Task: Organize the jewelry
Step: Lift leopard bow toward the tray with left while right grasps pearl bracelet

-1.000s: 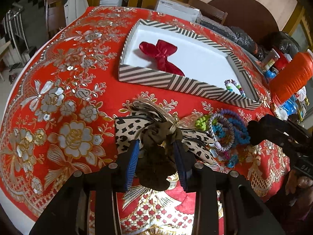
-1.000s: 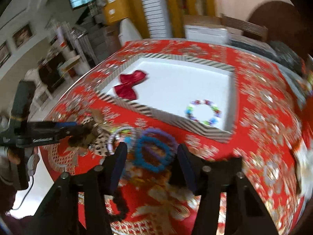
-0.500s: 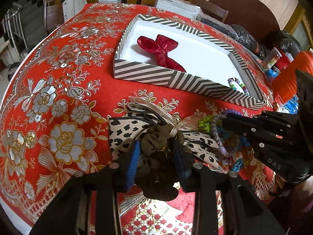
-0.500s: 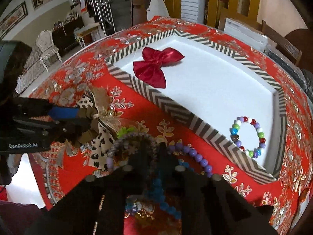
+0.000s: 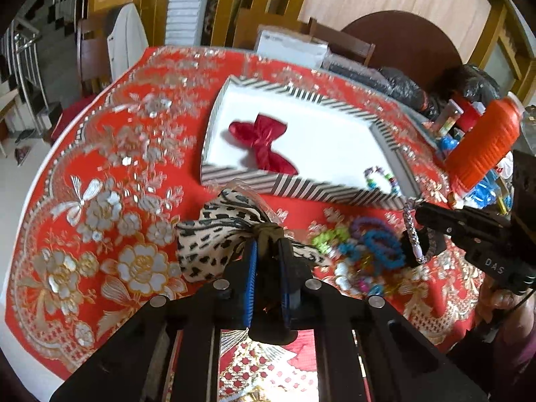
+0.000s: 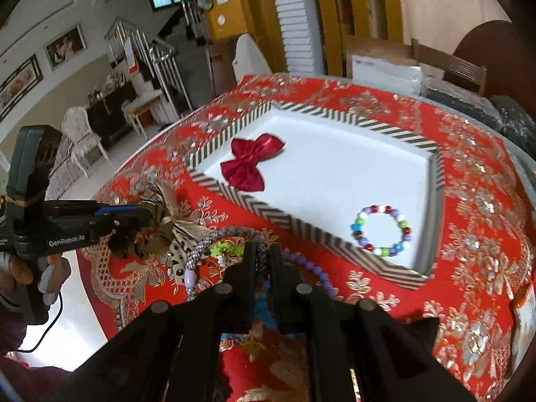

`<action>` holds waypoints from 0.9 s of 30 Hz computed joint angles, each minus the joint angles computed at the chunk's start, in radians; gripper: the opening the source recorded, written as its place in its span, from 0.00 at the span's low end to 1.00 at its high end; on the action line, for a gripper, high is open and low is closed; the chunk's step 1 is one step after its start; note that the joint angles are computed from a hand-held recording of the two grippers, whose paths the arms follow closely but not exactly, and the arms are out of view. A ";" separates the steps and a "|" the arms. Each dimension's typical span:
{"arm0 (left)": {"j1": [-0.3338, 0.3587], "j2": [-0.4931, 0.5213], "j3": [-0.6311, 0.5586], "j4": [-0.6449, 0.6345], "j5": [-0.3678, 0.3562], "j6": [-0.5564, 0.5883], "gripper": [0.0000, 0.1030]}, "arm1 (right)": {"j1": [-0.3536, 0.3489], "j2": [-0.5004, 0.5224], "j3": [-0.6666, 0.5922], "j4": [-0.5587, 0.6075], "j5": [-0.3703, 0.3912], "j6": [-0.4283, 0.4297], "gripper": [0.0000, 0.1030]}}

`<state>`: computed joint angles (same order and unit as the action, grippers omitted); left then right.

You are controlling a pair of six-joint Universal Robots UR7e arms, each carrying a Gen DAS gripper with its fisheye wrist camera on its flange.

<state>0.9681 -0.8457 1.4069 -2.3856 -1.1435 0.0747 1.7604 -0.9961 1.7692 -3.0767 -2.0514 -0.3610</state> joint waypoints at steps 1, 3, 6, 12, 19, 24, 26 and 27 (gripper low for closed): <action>-0.005 -0.002 0.000 -0.007 0.001 0.007 0.01 | 0.000 -0.009 0.007 -0.009 -0.001 0.005 0.08; -0.016 -0.004 0.000 -0.019 0.004 0.019 0.01 | -0.002 -0.022 0.019 -0.028 0.000 0.009 0.08; -0.031 0.000 -0.005 -0.030 0.009 0.038 0.01 | -0.005 -0.041 0.036 -0.054 -0.001 0.012 0.08; -0.054 0.024 -0.037 -0.046 0.017 0.070 0.01 | -0.009 -0.071 0.057 -0.096 -0.004 0.017 0.08; -0.069 0.067 -0.092 -0.059 0.022 0.103 0.01 | -0.017 -0.086 0.062 -0.118 -0.017 0.024 0.08; -0.074 0.104 -0.137 -0.055 0.029 0.116 0.01 | -0.025 -0.089 0.055 -0.123 -0.029 0.028 0.08; -0.075 0.120 -0.158 -0.046 0.028 0.118 0.01 | -0.028 -0.090 0.050 -0.123 -0.033 0.031 0.08; -0.077 0.129 -0.167 -0.046 0.031 0.123 0.01 | -0.030 -0.089 0.048 -0.124 -0.034 0.033 0.08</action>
<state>0.8913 -0.7170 1.2398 -2.4319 -1.1125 0.1972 1.7304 -1.0852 1.8169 -3.2003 -2.0859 -0.3285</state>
